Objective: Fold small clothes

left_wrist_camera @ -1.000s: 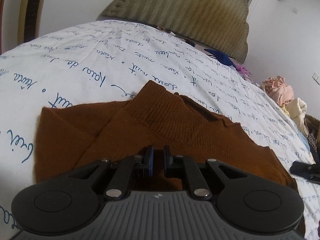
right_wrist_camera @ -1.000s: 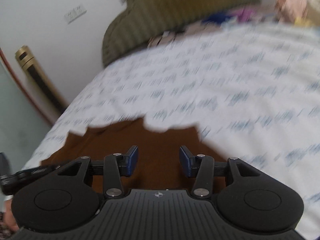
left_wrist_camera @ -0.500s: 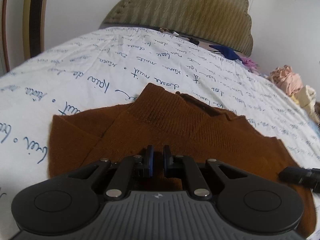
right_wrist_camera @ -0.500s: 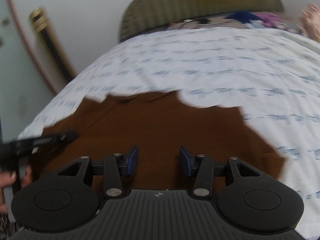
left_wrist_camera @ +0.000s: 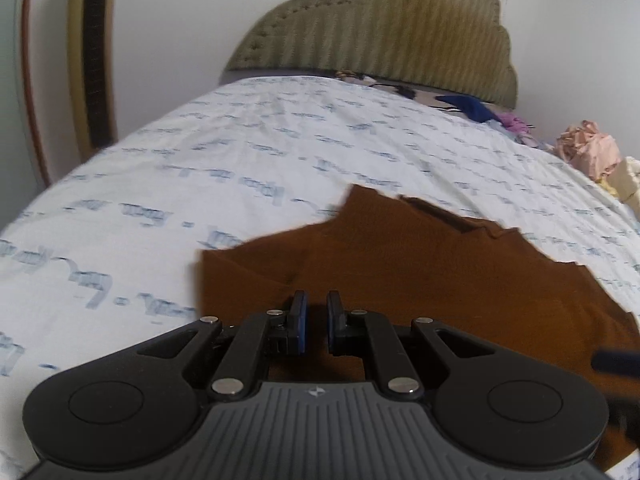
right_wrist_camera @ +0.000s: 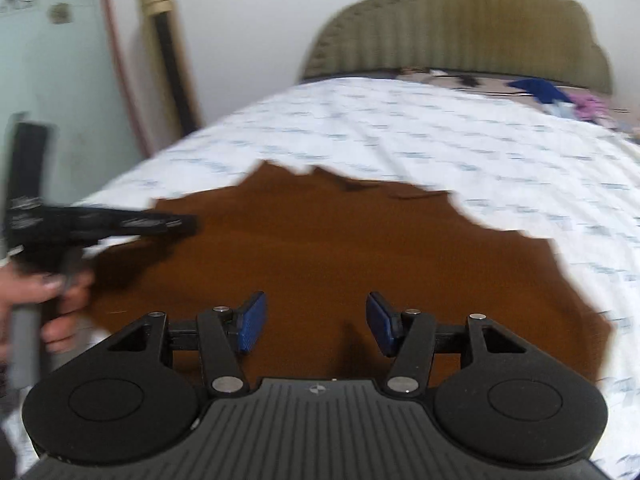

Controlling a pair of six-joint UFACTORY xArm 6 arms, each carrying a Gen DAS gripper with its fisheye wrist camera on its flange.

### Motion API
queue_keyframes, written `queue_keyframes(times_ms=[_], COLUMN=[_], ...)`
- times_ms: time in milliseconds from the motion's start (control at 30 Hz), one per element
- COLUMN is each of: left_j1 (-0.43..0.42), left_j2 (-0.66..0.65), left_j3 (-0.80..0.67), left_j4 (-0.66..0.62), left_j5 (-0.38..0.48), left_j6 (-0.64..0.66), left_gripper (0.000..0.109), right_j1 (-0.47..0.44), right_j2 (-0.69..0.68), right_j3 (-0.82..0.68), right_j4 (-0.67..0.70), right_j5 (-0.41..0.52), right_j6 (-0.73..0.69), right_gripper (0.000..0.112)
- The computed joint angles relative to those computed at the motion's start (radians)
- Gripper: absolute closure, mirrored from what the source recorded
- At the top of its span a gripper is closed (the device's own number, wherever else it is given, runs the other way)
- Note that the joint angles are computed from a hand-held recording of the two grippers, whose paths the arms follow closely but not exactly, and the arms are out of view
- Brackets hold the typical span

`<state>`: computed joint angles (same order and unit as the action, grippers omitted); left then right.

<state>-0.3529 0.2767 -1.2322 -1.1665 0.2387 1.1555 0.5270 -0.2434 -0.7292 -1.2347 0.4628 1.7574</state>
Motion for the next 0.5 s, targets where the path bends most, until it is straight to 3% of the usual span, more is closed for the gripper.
queue_keyframes(times_ms=[67,167,267,300,400,500], left_j1=[0.025,0.065,0.096,0.107,0.128,0.152], left_j2=[0.0,0.018,0.02,0.017,0.01,0.009], left_j3=[-0.004,-0.004,0.002,0.004,0.007,-0.002], left_j4=[-0.008,0.118,0.055,0.021,0.003,0.002], left_j5=[0.001,0.003,0.017,0.033,0.047,0.082], left_j6=[0.01,-0.085,-0.018,0.017,0.024,-0.008], left_gripper=[0.099,0.099,0.099,0.098,0.098,0.098], right_j1=[0.044,0.083,0.072,0.084,0.111,0.101], right_j2=[0.05,0.154,0.275,0.303,0.318,0.274], right_j3=[-0.045,-0.131,-0.21,-0.231,-0.271,-0.277], right_j4=[-0.029,-0.038,0.053,0.055,0.095,-0.007], right_j5=[0.01,0.001,-0.072,-0.054,-0.032,-0.061], right_j6=[0.017,0.016,-0.051,-0.048,-0.155,-0.066], right_gripper=[0.056,0.056,0.053,0.049,0.049,0.055])
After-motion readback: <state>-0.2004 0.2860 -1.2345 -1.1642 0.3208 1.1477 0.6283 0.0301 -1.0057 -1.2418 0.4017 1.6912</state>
